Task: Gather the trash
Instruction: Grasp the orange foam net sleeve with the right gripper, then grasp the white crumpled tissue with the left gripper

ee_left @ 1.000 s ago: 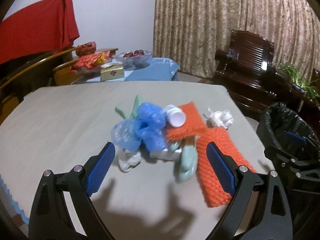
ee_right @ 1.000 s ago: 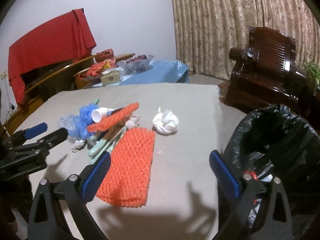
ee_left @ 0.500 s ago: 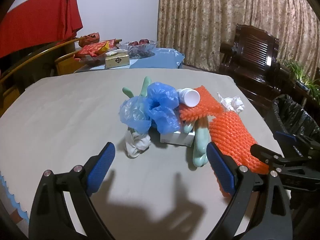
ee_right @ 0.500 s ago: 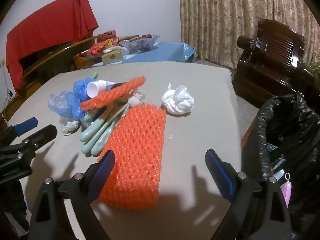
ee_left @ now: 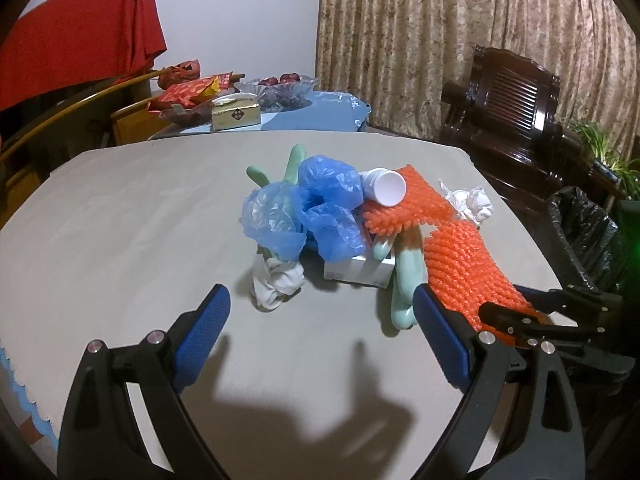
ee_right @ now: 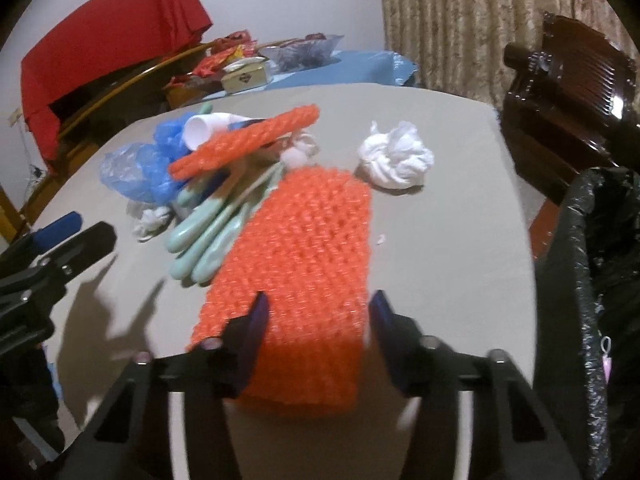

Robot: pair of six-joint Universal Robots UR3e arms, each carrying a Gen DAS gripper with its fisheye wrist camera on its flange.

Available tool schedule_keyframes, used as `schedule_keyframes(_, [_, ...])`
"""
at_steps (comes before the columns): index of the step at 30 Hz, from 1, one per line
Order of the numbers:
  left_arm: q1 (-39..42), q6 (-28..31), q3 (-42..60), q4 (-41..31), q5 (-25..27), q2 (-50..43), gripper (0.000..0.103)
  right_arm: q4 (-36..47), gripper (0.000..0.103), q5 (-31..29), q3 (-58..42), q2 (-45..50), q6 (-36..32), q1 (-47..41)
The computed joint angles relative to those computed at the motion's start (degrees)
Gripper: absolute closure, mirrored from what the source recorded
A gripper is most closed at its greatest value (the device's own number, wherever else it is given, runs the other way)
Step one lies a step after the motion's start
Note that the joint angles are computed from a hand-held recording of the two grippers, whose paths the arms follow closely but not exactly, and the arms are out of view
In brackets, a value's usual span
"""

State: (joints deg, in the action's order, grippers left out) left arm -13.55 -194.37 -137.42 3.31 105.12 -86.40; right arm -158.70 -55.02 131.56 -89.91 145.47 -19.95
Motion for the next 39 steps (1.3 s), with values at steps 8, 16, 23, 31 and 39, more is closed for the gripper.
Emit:
schedule_keyframes(8, [-2.62, -0.88, 3.62, -2.24, 1.18, -1.20, 0.013, 7.87, 0.089, 4.45, -0.81, -4.87, -2.65, -3.84])
schedule_keyframes(16, [-6.71, -1.42, 12.12, -4.43, 1.42, -4.95, 0.013, 19.31, 0.089, 10.14, -3.89, -12.36, -6.17, -11.19])
schedule_keyframes(23, [-9.73, -1.46, 23.05, -6.39, 0.66, -11.60, 0.014, 23.70, 0.089, 12.32, -8.37, -13.50, -5.95, -17.47])
schedule_keyframes(31, [-11.33, -1.73, 38.99, -10.39, 0.38, -23.99, 0.021, 15.30, 0.089, 8.57, -18.01, -1.53, 1.41, -16.56])
schedule_keyframes(39, [-11.77, -0.45, 57.53, -18.76, -1.46, -37.49, 0.038, 11.06, 0.090, 6.01, -25.04, 7.47, 6.20, -15.34])
